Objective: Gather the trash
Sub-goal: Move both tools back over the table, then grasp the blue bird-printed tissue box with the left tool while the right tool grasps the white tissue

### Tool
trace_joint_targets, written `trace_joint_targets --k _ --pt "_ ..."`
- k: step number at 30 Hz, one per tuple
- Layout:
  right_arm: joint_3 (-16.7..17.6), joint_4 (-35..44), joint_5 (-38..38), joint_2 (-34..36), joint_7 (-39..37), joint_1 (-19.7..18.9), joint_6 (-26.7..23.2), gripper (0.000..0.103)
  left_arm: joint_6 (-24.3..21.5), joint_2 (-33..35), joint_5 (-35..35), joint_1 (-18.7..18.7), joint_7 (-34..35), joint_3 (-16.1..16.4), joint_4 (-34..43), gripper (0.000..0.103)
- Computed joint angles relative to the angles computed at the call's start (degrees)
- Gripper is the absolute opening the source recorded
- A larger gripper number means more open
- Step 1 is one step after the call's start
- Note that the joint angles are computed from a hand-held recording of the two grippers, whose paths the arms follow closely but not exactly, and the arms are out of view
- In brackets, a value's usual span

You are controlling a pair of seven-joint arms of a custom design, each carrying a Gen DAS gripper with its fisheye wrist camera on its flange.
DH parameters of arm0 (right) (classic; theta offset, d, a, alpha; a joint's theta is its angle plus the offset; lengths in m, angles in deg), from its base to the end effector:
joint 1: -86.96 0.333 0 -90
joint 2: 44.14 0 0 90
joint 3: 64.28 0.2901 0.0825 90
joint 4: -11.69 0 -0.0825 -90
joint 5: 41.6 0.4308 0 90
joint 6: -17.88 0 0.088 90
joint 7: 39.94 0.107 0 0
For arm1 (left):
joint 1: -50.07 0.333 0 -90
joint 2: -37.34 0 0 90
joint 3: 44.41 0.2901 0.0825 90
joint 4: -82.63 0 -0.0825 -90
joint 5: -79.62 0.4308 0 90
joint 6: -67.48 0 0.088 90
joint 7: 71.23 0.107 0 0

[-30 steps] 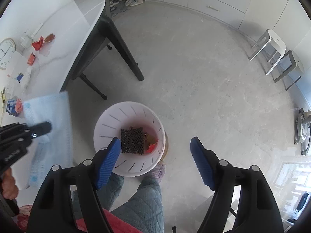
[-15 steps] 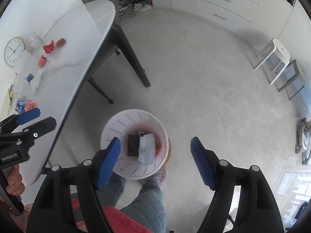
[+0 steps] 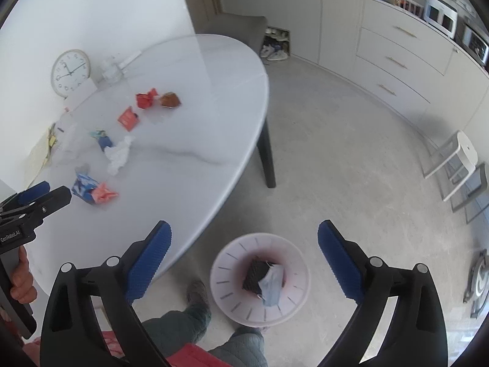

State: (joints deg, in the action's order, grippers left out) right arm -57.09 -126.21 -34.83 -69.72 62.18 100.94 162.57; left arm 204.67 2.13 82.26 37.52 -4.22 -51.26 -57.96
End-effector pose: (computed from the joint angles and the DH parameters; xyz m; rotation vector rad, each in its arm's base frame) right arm 0.4761 0.1860 0.4979 -1.9225 1.7662 -0.3143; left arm 0.4417 -0.1592 0.5363 -1.9792 1.9017 -0.6445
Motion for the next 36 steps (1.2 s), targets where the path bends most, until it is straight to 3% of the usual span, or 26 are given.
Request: trace_joint_targets --k 6,11,16,23,32,36 --pt "2.5 8.4 -0.2 8.0 2.0 2.9 0.9 0.096 -1.3 -5.1 1.7 5.5 -0.2 3.5 -3.8 0.095" --pt "4.0 15.4 -3.0 14.8 5.0 5.5 1.6 0.096 -0.9 -5.5 2.7 9.3 3.4 6.5 -4.9 0.095" --pt "4.7 22.6 -9.3 21.7 10.1 8.3 0.8 0.096 0.0 -4.1 1.3 11.5 9.0 9.3 -4.8 0.095" --pt "3.1 29.6 -12.6 28.5 13.2 12.4 -0.8 0.096 0.2 -1.0 -3.5 12.4 17.0 11.7 -4.3 0.095" --pt "1.1 34.6 -13.1 33.3 13.0 14.6 -3.2 0.096 0.6 4.9 -13.0 9.8 24.8 12.1 -2.8 0.095" --pt "0.5 35.2 -12.4 34.1 12.3 14.5 -4.0 0.096 -0.5 7.7 -13.7 11.1 20.6 9.3 -1.4 0.095"
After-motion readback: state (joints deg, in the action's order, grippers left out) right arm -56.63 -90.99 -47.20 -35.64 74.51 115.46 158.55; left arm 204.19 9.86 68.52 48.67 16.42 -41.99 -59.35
